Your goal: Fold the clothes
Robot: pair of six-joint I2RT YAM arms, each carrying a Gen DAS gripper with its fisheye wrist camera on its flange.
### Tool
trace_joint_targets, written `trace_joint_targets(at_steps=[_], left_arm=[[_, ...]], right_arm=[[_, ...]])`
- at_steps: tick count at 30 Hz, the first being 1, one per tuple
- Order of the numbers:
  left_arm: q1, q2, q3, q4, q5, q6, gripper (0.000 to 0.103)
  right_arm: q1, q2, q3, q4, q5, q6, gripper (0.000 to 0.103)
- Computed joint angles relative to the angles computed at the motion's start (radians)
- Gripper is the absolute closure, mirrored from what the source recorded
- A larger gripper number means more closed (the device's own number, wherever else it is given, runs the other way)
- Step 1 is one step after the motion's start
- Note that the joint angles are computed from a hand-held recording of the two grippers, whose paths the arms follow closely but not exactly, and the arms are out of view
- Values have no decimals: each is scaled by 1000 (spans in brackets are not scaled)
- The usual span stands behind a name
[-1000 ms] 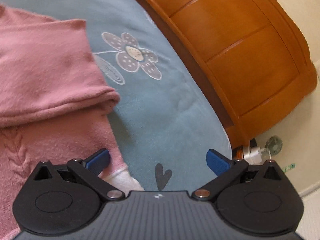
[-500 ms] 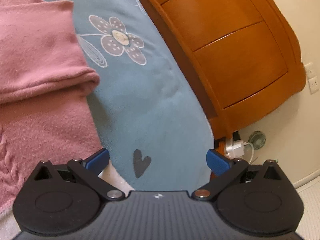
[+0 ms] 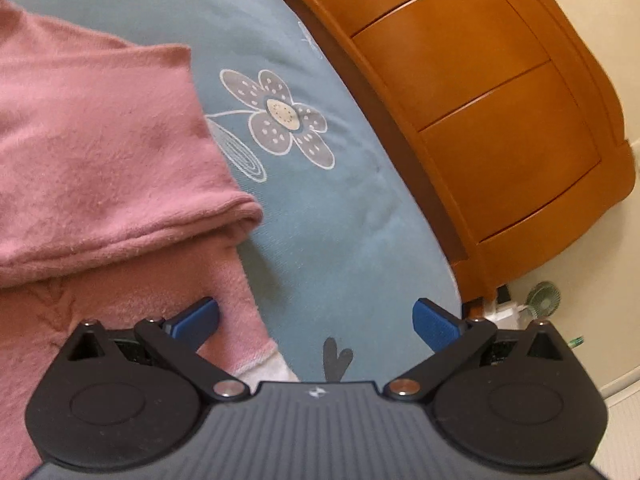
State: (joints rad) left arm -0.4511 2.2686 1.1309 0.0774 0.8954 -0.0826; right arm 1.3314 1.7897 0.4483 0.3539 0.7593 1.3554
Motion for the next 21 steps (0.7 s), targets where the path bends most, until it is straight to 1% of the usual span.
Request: trace_joint_targets(at_steps=[5, 10, 14, 15, 17, 19, 21], left_arm=[[36, -185, -127, -67, -70, 66, 1], [116, -481, -309, -172, -127, 125, 1], [197, -769, -459, -293, -162, 172, 1], [225, -836, -489, -334, -158, 191, 1], [261, -983, -557, -389, -177, 200, 1], [293, -1184, -633, -471, -218, 221, 1], [346, -1401, -689, -601, -230, 290, 1]], right_arm=[[-4, -9, 7, -19, -8, 9, 0], [-10, -17, 23, -54, -15, 32, 0], [-11, -23, 56, -120, -24, 46, 0], [-12, -25, 66, -137, -27, 46, 0], [-10, -30, 81, -163, -29, 44, 0], [1, -41, 87, -174, -16, 33, 0], [18, -55, 97, -199, 17, 23, 0]])
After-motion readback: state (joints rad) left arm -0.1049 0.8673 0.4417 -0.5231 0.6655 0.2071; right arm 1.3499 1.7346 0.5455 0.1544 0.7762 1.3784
